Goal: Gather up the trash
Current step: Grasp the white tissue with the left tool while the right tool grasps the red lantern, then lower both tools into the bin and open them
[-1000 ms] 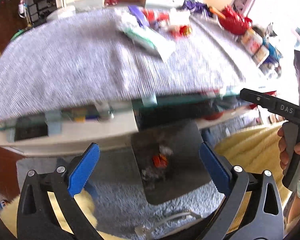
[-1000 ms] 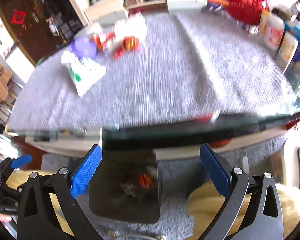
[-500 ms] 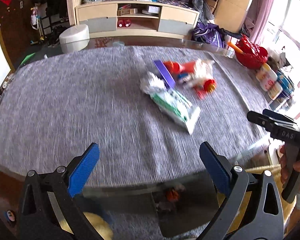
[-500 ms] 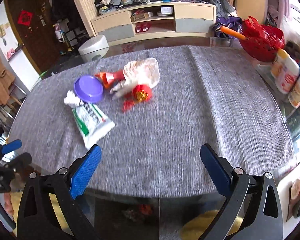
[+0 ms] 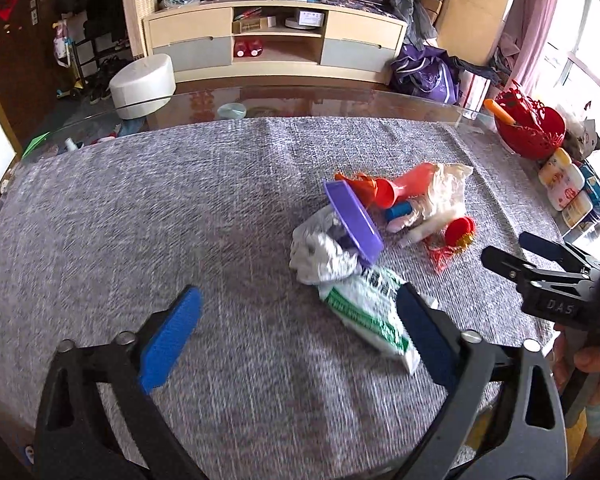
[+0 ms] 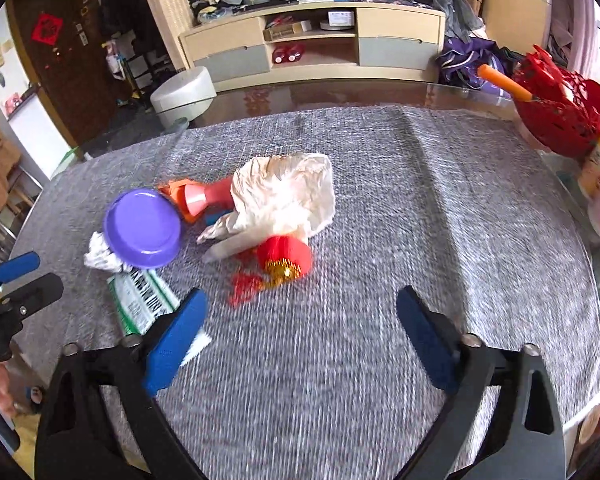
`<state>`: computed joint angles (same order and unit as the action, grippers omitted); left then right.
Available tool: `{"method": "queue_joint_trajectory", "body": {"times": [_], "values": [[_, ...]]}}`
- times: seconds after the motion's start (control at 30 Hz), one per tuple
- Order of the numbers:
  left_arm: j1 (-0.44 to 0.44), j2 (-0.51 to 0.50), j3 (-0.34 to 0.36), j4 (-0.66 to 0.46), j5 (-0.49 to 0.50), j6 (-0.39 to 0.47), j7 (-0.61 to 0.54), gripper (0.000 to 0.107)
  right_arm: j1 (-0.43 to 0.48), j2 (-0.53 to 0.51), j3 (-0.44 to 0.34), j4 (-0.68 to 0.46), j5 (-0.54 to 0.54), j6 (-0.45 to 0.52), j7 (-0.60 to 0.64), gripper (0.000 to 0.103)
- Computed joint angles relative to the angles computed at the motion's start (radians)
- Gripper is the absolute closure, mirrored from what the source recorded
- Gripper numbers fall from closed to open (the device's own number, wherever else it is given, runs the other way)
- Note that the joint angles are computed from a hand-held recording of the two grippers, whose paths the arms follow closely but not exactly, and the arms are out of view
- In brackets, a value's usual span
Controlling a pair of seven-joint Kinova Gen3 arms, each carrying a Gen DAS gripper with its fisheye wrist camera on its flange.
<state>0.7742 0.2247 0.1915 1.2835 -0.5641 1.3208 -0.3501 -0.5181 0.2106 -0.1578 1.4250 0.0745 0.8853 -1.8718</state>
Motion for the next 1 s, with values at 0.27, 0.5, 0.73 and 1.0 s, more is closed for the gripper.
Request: {"method": "queue_joint_trajectory", "body": {"times": [0.27, 0.5, 0.73, 1.0], "values": [[-0.048, 0.037, -0.018, -0.007, 0.071, -0.063, -0.096, 0.053, -0.001, 0.067, 0.004, -0.057, -0.021, 0.006, 0.024, 0.029], [-0.075, 0.033, -0.028, 0.015, 0.12, -0.113, -0.132, 0.085, -0.002, 0.109, 0.007, -0.086, -0.042, 0.033, 0.052, 0.047], [-0.044, 0.021, -0.028, 0.0, 0.079, -0.077, -0.104, 0.1, 0.014, 0.064, 0.005, -0.043, -0.068, 0.007, 0.072, 0.066], [0.024, -0.013, -0.001, -0.036, -0.009, 0.01, -0.038, 0.101, 0.024, -0.049, -0.006, -0.005, -0.067, 0.006, 0.077, 0.066]]}}
